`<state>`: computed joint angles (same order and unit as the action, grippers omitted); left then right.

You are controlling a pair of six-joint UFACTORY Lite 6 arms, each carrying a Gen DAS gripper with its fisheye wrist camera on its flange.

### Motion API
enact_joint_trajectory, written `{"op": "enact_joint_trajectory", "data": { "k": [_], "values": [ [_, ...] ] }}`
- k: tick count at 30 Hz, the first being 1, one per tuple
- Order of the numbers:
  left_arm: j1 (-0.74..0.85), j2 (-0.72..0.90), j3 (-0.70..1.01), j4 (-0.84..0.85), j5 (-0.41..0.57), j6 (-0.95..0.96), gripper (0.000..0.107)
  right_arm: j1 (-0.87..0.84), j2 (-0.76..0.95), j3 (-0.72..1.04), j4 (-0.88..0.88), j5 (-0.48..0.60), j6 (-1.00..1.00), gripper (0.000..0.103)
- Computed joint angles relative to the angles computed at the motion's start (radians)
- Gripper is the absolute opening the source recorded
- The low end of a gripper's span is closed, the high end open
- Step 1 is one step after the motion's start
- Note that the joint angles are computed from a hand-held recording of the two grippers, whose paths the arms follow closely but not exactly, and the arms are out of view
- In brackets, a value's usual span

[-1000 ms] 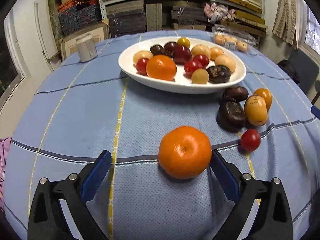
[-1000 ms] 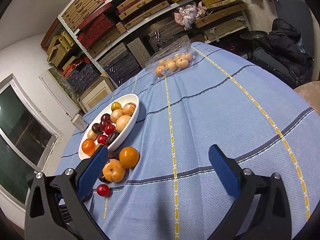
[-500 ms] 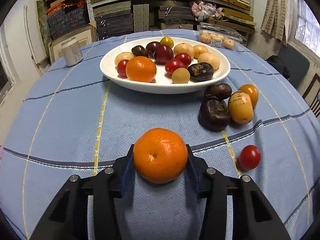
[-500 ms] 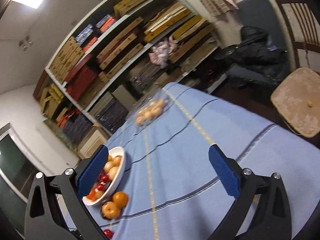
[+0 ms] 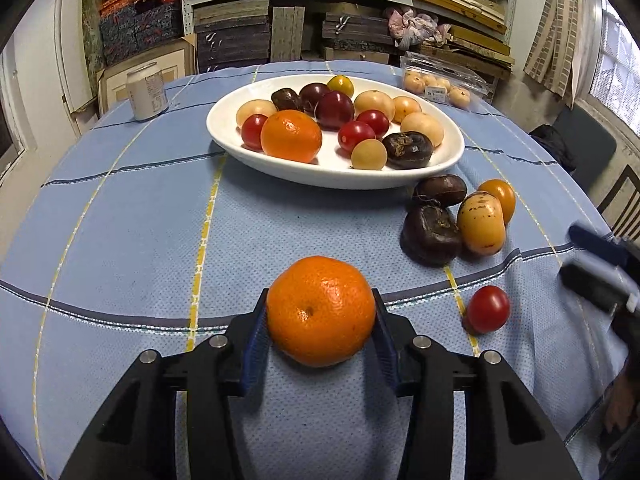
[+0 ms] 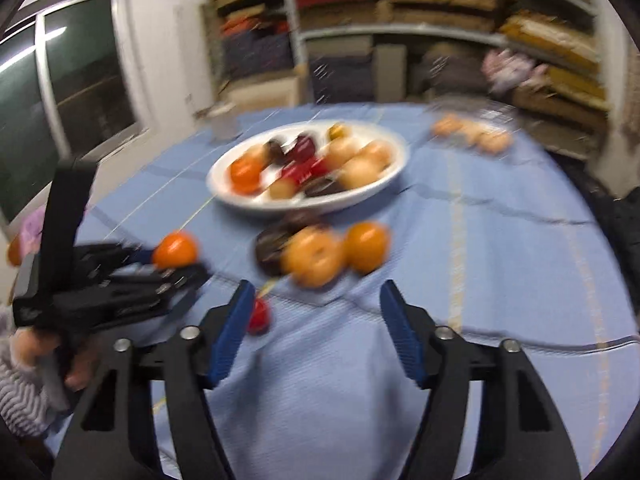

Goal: Organize fruits
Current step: 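Grasp the mandarin with the left tool while the right tool approaches the small red tomato, then grasp the small red tomato with the right tool while the left tool holds the mandarin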

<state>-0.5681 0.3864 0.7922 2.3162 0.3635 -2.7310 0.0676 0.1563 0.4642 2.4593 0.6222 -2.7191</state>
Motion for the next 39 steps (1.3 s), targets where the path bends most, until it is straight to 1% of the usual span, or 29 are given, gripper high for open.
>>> {"op": "enact_joint_trajectory", "data": {
  "k": [3,4,6,10,13,15,18,20,23,29,34,37,39],
  "values": [
    [-0.002,0.002,0.002,-0.011,0.001,0.011,0.047,0.075,0.008,-0.005,0.064,-0.024,-0.068,0.061],
    [-0.002,0.002,0.003,-0.013,0.002,0.014,0.047,0.102,0.000,-0.013,0.083,-0.027,-0.071,0.061],
    [0.000,0.003,0.002,-0.015,0.002,0.019,0.047,0.137,0.018,0.011,0.063,-0.039,-0.032,0.061],
    [-0.002,0.003,0.003,-0.016,0.002,0.018,0.047,0.230,0.069,0.059,0.199,-0.090,-0.127,0.052],
    [-0.005,0.006,0.005,-0.034,0.006,0.037,0.047,0.254,0.091,0.076,0.284,-0.095,-0.171,0.052],
    [-0.007,0.007,0.006,-0.041,0.007,0.042,0.047,0.246,0.114,0.099,0.280,-0.109,-0.159,0.050],
    [-0.008,0.007,0.007,-0.043,0.006,0.044,0.047,0.238,0.171,0.162,0.236,-0.148,-0.113,0.044],
    [-0.007,0.008,0.007,-0.045,0.007,0.047,0.047,0.230,0.197,0.190,0.193,-0.167,-0.075,0.033],
    [-0.011,0.009,0.009,-0.056,0.009,0.056,0.047,0.217,0.213,0.204,0.136,-0.168,-0.023,0.028],
    [-0.033,0.003,0.006,-0.110,0.033,0.102,0.047,0.219,0.213,0.198,0.147,-0.161,-0.033,0.027],
    [-0.090,-0.022,-0.020,-0.176,0.114,0.157,0.047,0.222,0.201,0.187,0.147,-0.158,-0.024,0.027],
    [-0.129,-0.055,-0.056,-0.206,0.188,0.159,0.047,0.209,0.169,0.150,0.152,-0.128,-0.026,0.026],
    [-0.147,-0.076,-0.076,-0.216,0.209,0.152,0.047,0.200,0.139,0.119,0.157,-0.109,-0.023,0.026]
  ]
}}
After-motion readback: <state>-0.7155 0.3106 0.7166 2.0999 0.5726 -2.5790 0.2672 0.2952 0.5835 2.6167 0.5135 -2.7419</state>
